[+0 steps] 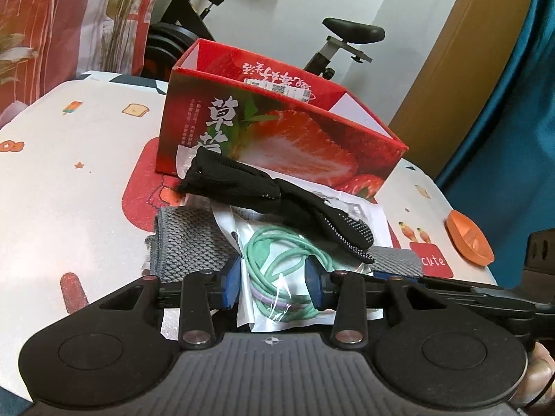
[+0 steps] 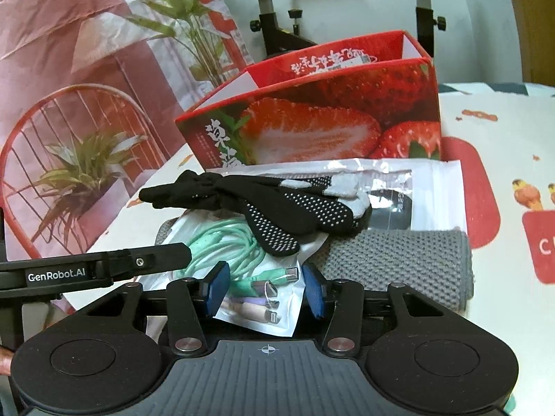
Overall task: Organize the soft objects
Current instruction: 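Grasp the white bag of mint-green cables with the left gripper and lift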
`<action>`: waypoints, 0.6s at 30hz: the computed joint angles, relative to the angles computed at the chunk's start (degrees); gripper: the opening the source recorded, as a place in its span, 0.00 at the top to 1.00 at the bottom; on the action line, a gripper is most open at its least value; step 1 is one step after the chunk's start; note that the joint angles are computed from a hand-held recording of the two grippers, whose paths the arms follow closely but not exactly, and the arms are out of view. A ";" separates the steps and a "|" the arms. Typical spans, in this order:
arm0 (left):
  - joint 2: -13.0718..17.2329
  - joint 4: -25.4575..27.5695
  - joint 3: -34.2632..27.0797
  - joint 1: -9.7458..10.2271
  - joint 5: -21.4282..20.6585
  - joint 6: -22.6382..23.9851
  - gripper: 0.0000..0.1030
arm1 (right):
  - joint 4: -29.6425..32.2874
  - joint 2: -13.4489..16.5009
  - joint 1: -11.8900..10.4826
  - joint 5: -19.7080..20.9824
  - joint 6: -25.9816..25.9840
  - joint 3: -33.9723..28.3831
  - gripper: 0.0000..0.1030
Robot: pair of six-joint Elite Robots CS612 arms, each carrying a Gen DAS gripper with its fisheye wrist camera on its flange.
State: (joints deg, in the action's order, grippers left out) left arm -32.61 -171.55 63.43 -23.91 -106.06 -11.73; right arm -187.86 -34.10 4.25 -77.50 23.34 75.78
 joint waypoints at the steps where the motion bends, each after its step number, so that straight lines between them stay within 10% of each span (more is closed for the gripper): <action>1: -0.06 0.11 0.07 0.07 -0.20 0.01 0.60 | 0.12 -0.14 0.00 0.07 0.21 0.15 0.57; 18: -2.32 -7.04 4.10 0.02 0.21 0.91 0.60 | -6.01 -2.48 1.22 -3.17 -4.78 3.24 0.57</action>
